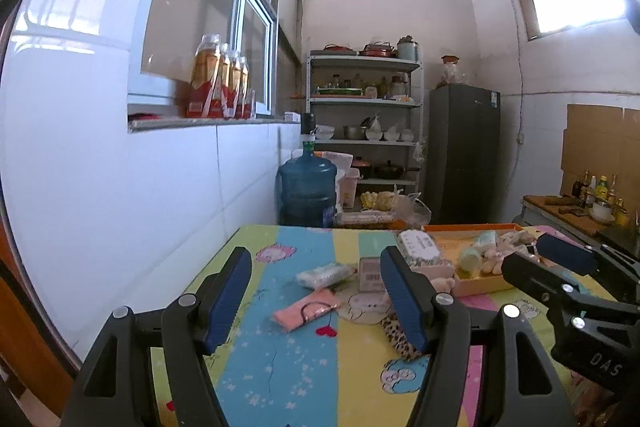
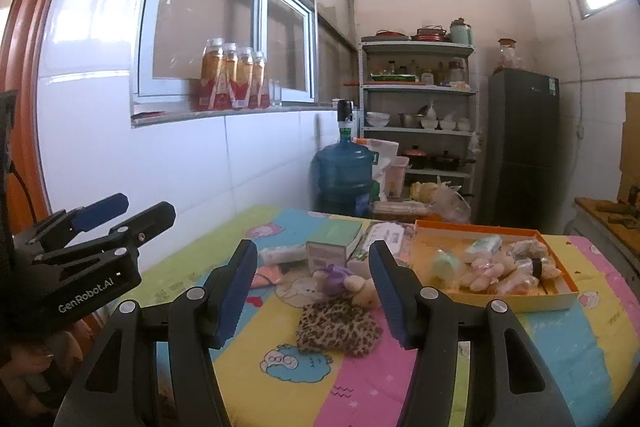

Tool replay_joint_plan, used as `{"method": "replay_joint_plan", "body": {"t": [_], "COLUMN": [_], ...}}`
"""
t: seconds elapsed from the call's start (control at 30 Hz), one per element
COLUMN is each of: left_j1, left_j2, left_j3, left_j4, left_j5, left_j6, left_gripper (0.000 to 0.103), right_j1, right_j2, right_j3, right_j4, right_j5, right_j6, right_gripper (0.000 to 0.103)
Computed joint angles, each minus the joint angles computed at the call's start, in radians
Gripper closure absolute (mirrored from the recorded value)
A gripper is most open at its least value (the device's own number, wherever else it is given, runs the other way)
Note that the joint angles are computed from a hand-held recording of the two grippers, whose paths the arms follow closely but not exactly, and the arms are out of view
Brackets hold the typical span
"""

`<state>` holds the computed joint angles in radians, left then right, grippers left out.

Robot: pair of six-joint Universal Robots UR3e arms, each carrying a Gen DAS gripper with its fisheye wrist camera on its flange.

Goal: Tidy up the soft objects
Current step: 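Withdraw both open tools from the tray back toward the pile, then grasp the leopard-print cloth with right while left grasps the bagged pink towel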

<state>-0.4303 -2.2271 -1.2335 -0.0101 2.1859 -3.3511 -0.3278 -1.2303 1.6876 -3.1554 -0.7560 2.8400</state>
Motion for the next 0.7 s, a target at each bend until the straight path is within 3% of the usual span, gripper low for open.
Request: {"method": "replay_joint_plan", "body": {"t": [0.07,0.17,0.43,0.57,0.7], "left_j1": [0.003,0.009,0.056,0.092,0.115], "left_j2": [0.006,0.012,0.041,0.051,0.039], "left_j3": [-0.025,-0.062,-0.191,-0.258,-0.271], "left_j4": [0.01,0.025,0.105,0.161,0.182], "left_j5": [-0.002,-0.005,-0.098,-0.184,-0.211], "left_j6": [-0.008,-0.02,-0.049,-0.073,-0.078], "left_gripper": [0.036,0.036,0.036,0.036,0.036], "right_j1": [0.001,0.004,0.011,0.043,0.076], "right_j2": [-0.004,-0.003,0.024,0.077,0.146], "right_j3": [0.023,0.049,0.085,0.091,0.045], "right_j4": [-0.02,-0.046,-0.021,-0.054,-0.018], "right_j5": [-0.004,-0.01,-0.012,-0.096,-0.171], "right_j6": [-0.004,-0.012,-0.018,-0.024,-0.034], "right_gripper": [0.042,0.03,0.03,0.029,0.027]}}
